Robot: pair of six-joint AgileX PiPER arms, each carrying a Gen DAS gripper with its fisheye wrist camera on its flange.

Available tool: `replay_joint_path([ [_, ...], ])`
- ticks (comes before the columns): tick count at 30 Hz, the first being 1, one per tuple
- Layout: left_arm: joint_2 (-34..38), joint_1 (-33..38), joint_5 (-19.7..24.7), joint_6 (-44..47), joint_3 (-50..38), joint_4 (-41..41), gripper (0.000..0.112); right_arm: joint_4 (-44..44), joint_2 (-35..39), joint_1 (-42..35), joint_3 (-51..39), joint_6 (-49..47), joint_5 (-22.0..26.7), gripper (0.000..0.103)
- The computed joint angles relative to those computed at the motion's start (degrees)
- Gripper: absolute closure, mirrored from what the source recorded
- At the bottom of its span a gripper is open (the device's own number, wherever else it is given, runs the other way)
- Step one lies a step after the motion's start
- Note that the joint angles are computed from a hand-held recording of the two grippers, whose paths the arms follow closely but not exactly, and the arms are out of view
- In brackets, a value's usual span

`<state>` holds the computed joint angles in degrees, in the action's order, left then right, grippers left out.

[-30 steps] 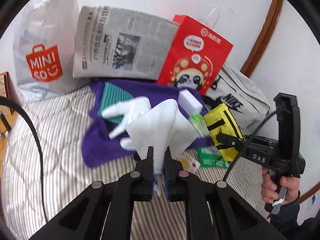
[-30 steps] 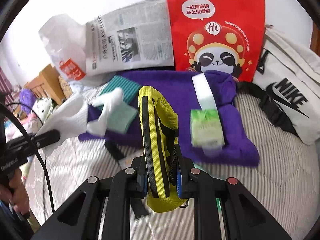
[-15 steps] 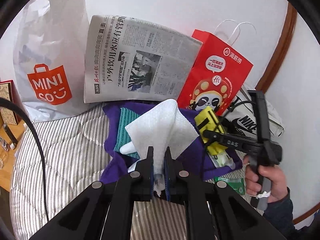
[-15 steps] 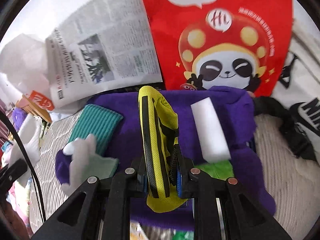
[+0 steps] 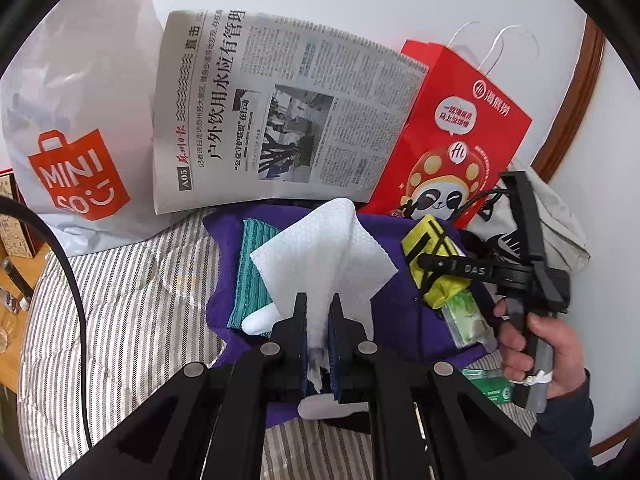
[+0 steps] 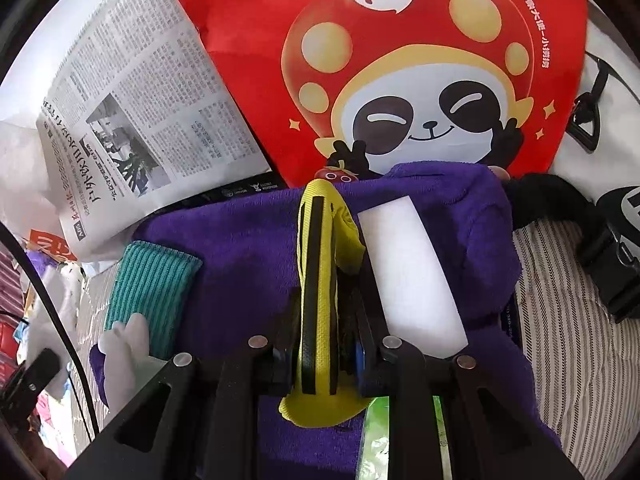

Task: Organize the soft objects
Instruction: 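Set the yellow bag on the towel with the right tool while the left carries the wipe there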

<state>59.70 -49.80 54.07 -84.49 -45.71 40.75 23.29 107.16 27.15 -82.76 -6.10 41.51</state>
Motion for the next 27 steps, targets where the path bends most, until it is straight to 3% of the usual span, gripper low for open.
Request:
replay_joint_path([
  [2,1.0,1.0,-0.9,0.2,-0.3,-0.3,0.104,0.6,0.4,-0.4,-0.5,-1.4,0.9,0.08],
  [6,2.0,5.9,-7.1,2.8,-0.3,-3.4,0.104,-1.9,1.6,-0.5,-3.4,-1.8,3.4,0.075],
  [13,11.2,12.0,-11.2,10.2,-5.4,-7.9,0.104,-6.2,-0.4,-0.2,-2.4,-2.6,5.0,0.05],
  [19,19.6,13.5,-12.2,13.2,-8.9,-9.7,0.104,-6.6,-2.2,-1.1,-1.5,-4.2,5.7,0.05],
  [27,25.1,15.6,-13.4,15.2,-11.1,-10.7,0.104,-6.3,-5.7,-3.1,0.0,-6.9,6.8,0.05],
])
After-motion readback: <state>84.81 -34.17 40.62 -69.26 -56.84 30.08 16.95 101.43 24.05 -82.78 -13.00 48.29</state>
